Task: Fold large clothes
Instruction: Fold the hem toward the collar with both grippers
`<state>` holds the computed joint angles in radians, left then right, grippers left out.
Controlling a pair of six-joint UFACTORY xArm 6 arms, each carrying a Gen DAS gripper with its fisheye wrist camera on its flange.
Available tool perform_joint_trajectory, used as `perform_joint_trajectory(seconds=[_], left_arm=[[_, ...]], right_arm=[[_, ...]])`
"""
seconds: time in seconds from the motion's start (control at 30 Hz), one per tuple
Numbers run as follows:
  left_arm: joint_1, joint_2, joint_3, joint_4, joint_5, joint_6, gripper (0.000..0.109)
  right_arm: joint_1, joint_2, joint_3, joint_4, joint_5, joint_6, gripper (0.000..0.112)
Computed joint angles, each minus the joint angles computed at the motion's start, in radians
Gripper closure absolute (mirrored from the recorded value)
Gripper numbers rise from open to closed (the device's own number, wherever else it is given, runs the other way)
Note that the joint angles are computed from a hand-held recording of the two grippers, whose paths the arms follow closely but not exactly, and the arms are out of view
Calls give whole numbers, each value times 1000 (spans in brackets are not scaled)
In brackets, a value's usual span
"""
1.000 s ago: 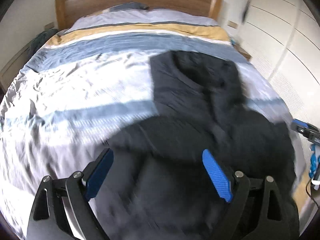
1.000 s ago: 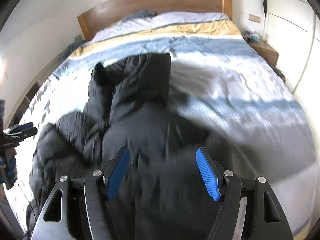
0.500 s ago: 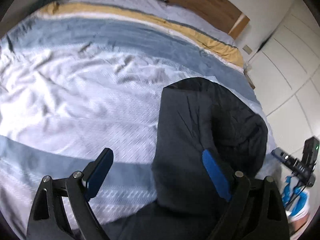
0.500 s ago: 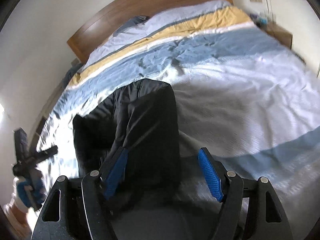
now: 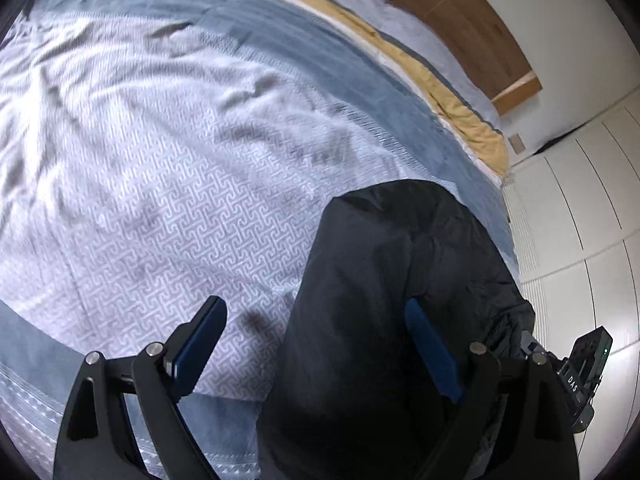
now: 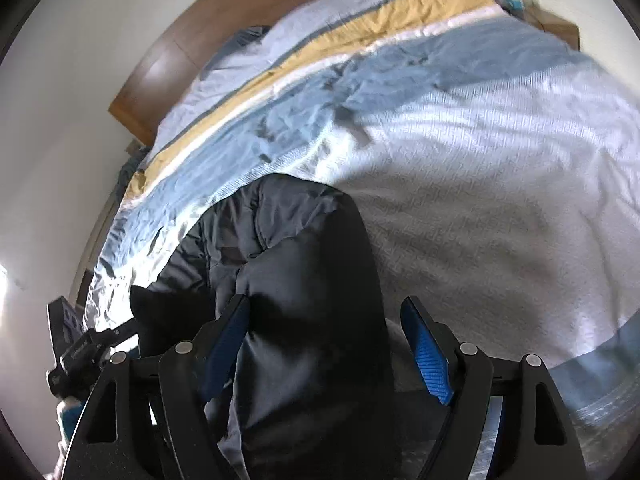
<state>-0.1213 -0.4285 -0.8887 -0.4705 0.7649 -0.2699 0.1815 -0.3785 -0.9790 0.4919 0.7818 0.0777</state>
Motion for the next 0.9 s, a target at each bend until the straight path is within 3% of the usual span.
perform_joint_trajectory(seconds=[0.13,0.17,0.2,0.23,0.27,0.3,0.4,0.9], left_arm=[[-14,23,3,-31,-13,-15,27],[-19,28,0,-30,-12,-14,39],[-26,34,-7,-22,-9,-13,60],[-37,44,-22,17,7,-26,72],[-50,57,-42,55,25,-33,91],[-62,61,-53,85,35,-38,95],[-92,54,-80,156,51,-51,99],[-96,-171,-26,232,131,-77,102]], right_arm=[[16,28,-20,-26,9,21,57],[24,32,-28,-44,13,19,74],[32,35,-36,-69,17,18,85],[44,38,-47,-110,26,24,95],[54,40,-57,-137,34,23,98],[62,38,-63,-159,41,21,99],[73,24,-76,-199,60,23,102],[56,-168,-23,-188,127,36,104]])
